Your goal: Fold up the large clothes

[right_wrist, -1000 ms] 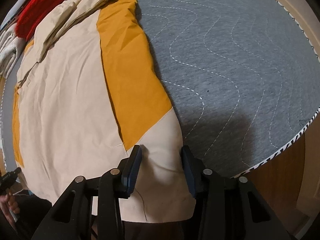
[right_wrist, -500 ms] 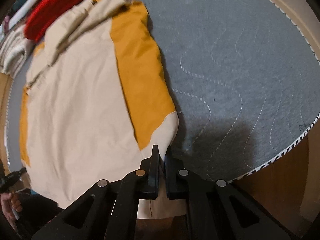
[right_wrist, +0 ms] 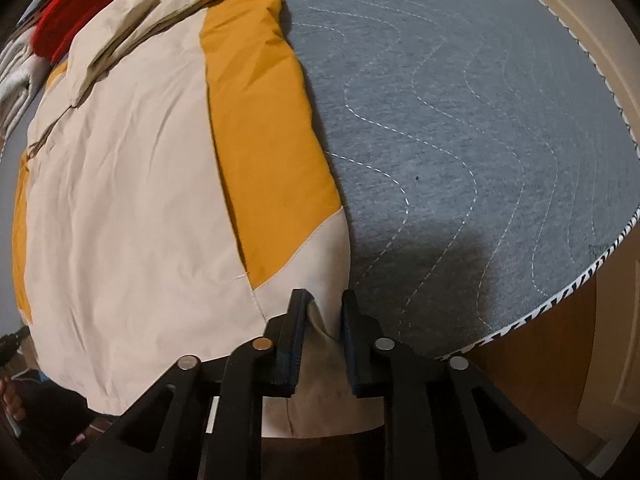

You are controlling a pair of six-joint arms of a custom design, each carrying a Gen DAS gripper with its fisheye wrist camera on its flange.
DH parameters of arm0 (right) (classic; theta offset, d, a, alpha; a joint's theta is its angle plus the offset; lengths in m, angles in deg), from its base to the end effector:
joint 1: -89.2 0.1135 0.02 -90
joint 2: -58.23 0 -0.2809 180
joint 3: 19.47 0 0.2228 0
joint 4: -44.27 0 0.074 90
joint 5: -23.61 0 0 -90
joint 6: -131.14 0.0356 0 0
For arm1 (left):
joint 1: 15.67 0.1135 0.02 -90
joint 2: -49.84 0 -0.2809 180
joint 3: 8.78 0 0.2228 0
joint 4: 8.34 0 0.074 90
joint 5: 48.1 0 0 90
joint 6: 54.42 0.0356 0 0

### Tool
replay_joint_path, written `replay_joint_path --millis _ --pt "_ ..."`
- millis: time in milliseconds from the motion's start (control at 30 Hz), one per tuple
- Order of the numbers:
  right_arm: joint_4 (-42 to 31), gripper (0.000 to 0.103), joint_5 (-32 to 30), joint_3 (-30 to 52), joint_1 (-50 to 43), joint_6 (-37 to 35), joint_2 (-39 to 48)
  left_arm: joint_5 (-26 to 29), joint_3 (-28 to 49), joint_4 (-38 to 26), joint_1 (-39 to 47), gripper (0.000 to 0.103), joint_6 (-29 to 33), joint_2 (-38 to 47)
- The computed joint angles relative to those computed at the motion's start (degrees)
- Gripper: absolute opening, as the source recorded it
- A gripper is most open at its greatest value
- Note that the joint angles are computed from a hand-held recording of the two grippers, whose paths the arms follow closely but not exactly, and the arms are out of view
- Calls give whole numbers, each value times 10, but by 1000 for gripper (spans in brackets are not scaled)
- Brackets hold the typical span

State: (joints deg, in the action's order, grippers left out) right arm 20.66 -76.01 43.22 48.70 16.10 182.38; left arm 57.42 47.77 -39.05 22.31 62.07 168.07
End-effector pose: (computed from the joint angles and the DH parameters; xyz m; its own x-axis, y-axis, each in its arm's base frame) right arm 0.2271 -0.1861 0.0415 -0.9528 0.2650 -0.1483 0.2496 0.9616 0.1145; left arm 0.2061 0.1488 0.0566 -0.9733 -0.2146 -0.0819 -0.1873 0.9479 -0.2579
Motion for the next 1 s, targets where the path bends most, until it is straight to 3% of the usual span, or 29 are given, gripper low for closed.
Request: replay_joint_path --millis 100,233,533,700,867,1000 --pt "9 4 -27 -21 -5 -8 -29 3 -32 22 -15 4 14 -47" --pt "-12 3 -94 -39 -31 -16 -94 38 -44 -19 -10 3 54 -124" --pt "-190 2 -237 -9 -106 -95 -249 156 30 -276 86 2 202 -279" --pt "-318 2 -290 40 -160 -150 -296 188 94 -403 153 1 297 -286" --pt "-460 2 -313 95 -232 -256 -313 185 157 -543 250 1 436 -270" --pt "-621 2 -322 159 -341 -414 -309 172 202 -666 332 1 560 -272"
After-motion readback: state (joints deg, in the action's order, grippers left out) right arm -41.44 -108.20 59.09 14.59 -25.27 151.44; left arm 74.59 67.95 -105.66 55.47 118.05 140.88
